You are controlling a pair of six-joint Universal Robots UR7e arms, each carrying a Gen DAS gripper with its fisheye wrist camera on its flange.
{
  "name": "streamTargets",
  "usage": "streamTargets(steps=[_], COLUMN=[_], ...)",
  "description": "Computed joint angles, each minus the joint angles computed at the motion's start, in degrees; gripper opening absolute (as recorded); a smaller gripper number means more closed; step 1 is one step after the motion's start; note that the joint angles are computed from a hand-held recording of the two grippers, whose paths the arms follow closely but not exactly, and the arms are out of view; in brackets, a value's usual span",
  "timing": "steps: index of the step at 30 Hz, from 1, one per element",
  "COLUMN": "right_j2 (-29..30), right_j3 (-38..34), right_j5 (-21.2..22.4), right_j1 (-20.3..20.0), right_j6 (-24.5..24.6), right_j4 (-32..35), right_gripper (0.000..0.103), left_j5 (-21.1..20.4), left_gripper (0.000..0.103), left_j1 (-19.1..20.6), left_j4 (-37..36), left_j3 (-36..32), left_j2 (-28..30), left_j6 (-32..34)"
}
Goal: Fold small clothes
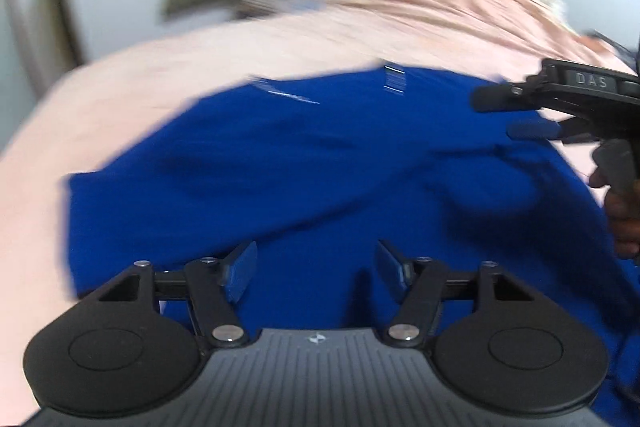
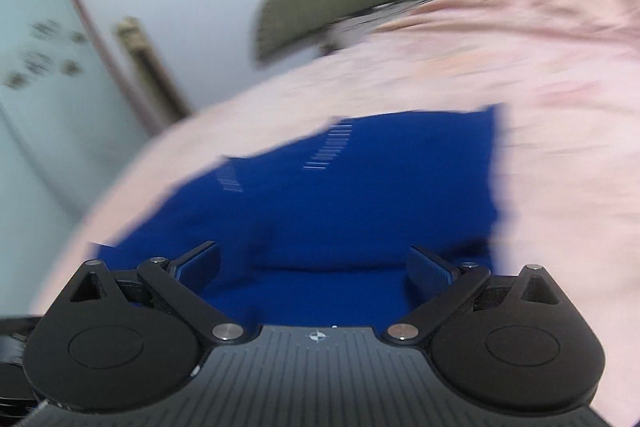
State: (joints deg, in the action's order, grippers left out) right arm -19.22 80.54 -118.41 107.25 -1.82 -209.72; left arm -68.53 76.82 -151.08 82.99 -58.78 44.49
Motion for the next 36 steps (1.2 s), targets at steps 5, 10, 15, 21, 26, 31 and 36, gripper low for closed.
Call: streamTargets(steps=[5, 10, 15, 21, 26, 31, 36], right_j2=[3.29, 8.18, 11.69, 15.05, 13.08, 4.72, 0.40], right_j3=[-11.08, -23.03, -30.32, -39.45, -37.52, -23.41, -15.26], right_j5=[6.86, 5.59, 0.05, -3.47, -9.26, -12.82, -15.98], right_j1=[-2.58, -2.96, -0.13, 2.69, 2.53, -0.41, -3.08], right_j6=[2.18, 0.23, -6.23, -16.52, -20.34, -12.32, -7.97], right_j4=[11.87, 24.95, 31.19, 28.23, 18.35, 9.65, 6.58], right_gripper=[0.079, 0.043, 0.008, 0.007, 0.007, 0.007, 0.007], left_j5=[2.24, 3.98, 6.79, 12.50, 11.64, 12.40, 12.70], left_gripper=[0.065, 0.065, 0.065, 0.065, 0.065, 0.069, 0.069], left_j1=[1.57, 2.16, 2.34, 1.45, 0.96, 0.45, 0.20], left_j4=[0.06, -2.56, -4.63, -8.02, -6.69, -6.28, -3.47], left_j3=[-3.48, -4.98, -10.92, -23.69, -29.54, -32.19, -32.53], left_j2=[0.75, 2.28, 6.31, 15.56, 18.58, 20.92, 21.91], left_j6=[-4.59, -5.03, -7.01, -6.30, -7.76, -7.24, -7.95])
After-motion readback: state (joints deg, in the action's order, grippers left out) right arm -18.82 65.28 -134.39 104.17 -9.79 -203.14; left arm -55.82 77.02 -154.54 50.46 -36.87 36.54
